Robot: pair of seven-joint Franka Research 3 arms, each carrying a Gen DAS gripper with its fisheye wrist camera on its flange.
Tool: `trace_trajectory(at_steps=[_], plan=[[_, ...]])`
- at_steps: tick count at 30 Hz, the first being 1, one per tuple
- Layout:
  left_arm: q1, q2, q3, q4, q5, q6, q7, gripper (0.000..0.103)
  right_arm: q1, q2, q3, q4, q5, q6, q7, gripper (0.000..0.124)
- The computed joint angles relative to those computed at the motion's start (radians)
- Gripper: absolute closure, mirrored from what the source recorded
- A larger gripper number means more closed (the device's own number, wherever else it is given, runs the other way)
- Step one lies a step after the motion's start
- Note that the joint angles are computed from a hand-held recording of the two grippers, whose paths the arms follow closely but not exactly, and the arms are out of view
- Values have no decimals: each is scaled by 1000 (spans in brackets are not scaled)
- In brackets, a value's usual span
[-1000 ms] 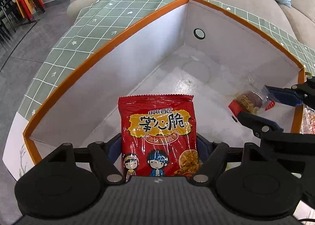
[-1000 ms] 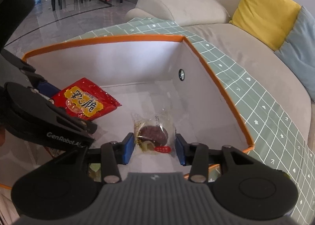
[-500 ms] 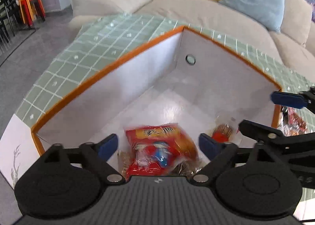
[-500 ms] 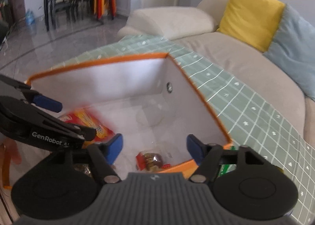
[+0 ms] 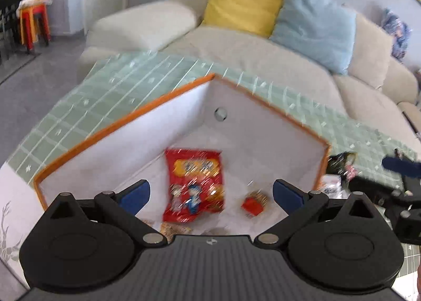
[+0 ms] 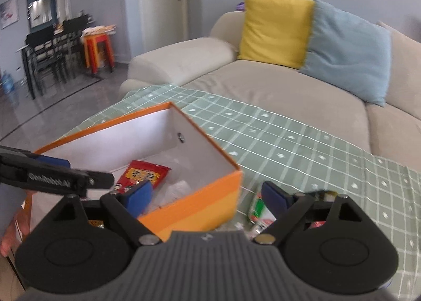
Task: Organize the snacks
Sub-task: 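Move both open tools back to the snack pile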
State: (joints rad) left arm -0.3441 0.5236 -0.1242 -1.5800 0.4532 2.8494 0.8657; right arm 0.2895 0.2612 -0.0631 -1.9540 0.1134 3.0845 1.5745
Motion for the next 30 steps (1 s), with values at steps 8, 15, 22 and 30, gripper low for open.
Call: trace_trajectory(at_steps=[8,15,22,30], plan=[[-101,-32,80,-42,144,159,-85,0,175,-124,-257,-188,-273,46,339,36],[-36,-3,-80,-33,61,171,108,6,208,-216,-366,-293,-634,21,728,35],[-73,58,-121,35,-29,108,242,22,109,-279,-335,-351,-930,-18,1058,35],[-155,138,-65,145,-30,38,280,23,-18,-276,-253,-348,-1100,-46,1251,35]])
